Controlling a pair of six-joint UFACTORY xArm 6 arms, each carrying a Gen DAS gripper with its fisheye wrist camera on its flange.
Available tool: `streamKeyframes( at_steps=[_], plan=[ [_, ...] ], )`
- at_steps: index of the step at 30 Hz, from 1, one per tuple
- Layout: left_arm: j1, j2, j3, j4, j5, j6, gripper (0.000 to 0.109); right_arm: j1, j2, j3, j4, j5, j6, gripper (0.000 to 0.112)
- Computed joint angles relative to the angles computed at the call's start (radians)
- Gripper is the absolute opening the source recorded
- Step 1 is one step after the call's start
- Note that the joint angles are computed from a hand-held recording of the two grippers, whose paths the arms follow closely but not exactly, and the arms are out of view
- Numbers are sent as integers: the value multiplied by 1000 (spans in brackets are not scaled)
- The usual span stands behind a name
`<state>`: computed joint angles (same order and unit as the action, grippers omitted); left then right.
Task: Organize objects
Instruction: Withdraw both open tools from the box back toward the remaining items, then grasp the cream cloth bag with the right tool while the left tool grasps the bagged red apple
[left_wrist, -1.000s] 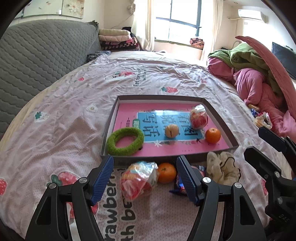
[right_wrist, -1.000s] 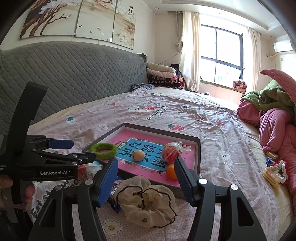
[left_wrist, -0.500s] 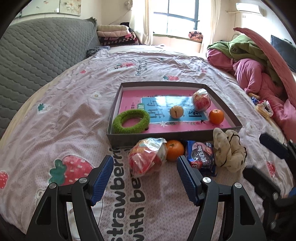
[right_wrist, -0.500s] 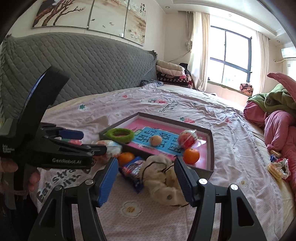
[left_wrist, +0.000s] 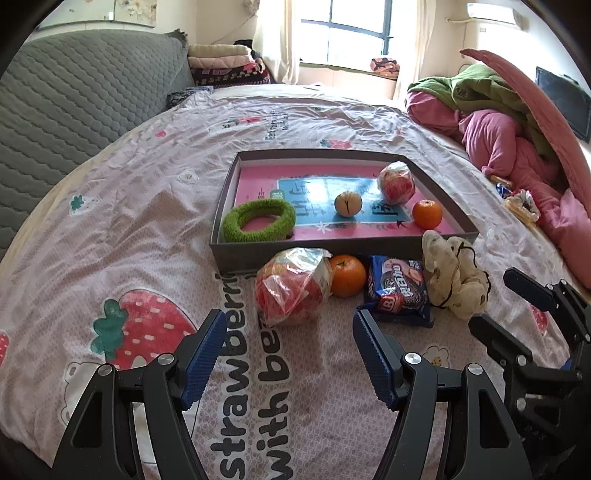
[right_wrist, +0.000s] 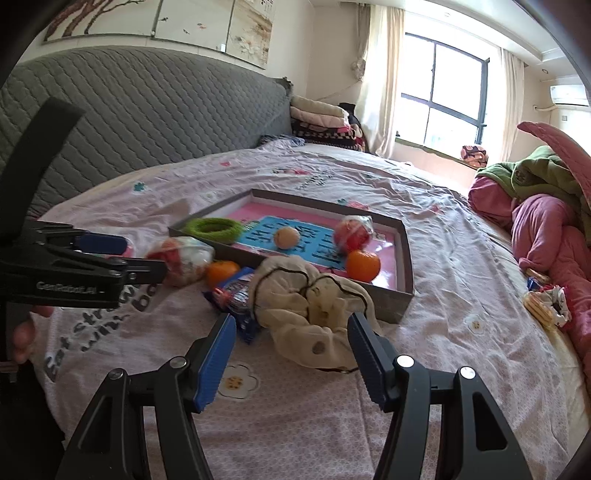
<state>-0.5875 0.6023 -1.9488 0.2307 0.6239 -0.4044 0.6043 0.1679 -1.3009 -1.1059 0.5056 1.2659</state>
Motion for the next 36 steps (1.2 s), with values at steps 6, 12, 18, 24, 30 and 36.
streamKeyframes(
  at_steps=[6, 12, 18, 24, 30, 36],
  plan=[
    [4, 8, -1, -7, -2, -1, 72, -7, 10, 1, 27, 0, -21, 62],
    [5, 16, -2, -22, 5, 9, 72, -8, 16, -1, 47, 2, -42, 62],
    [7, 26, -8, -25, 10, 12, 72, -10, 23, -5, 67, 3, -57, 62],
    [11, 42, -23, -37, 8, 14, 72, -7, 35, -14, 82, 21, -79, 62],
    [13, 67, -55, -52, 16, 22, 72, -12, 54, -28, 95, 36, -100, 62],
    [15, 101, -101, -66, 31, 30, 72, -19, 75, -46, 113, 44, -119, 63]
  ],
)
